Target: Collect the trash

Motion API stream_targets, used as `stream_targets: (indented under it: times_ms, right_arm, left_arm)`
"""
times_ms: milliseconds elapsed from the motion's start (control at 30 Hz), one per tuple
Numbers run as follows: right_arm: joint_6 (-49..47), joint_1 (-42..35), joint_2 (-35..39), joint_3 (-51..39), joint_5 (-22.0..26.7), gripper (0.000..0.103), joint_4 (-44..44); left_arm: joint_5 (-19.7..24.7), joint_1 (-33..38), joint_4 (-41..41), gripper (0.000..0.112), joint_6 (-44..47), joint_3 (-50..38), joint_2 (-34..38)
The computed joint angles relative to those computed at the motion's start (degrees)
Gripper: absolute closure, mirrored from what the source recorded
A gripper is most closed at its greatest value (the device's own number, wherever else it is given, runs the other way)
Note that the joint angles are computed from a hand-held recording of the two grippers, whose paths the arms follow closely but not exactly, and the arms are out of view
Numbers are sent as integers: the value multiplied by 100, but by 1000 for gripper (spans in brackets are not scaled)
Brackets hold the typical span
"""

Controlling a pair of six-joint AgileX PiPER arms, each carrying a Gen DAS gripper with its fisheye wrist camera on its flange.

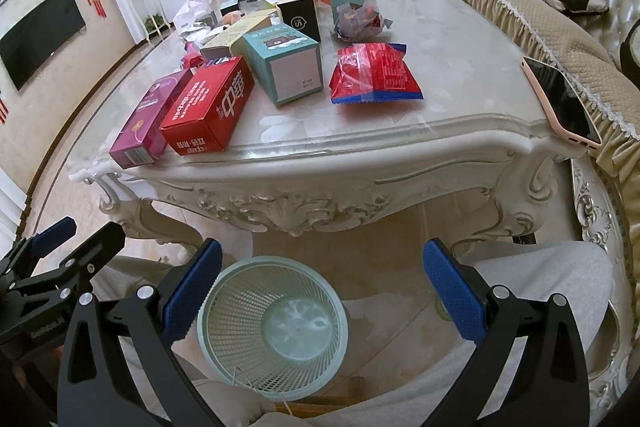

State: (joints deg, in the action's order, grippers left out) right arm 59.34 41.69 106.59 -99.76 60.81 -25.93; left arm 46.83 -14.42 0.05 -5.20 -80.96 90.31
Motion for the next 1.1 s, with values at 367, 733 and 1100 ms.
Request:
stream_targets:
  times_ms: [367,733,1100]
  right_arm:
    - [204,-411,-362,546,-1007,7,-576]
    - [-1001,-1222,375,-487,-1092,6,-403]
    - [-1766,-1462,1018,-1228,-871,6,-268]
  left_arm:
    - [-922,371,-470,15,394,-29,185]
    - [-955,280,-257,15,343,-1746,1600]
    - [-602,235,372,15,12,-2376,2176]
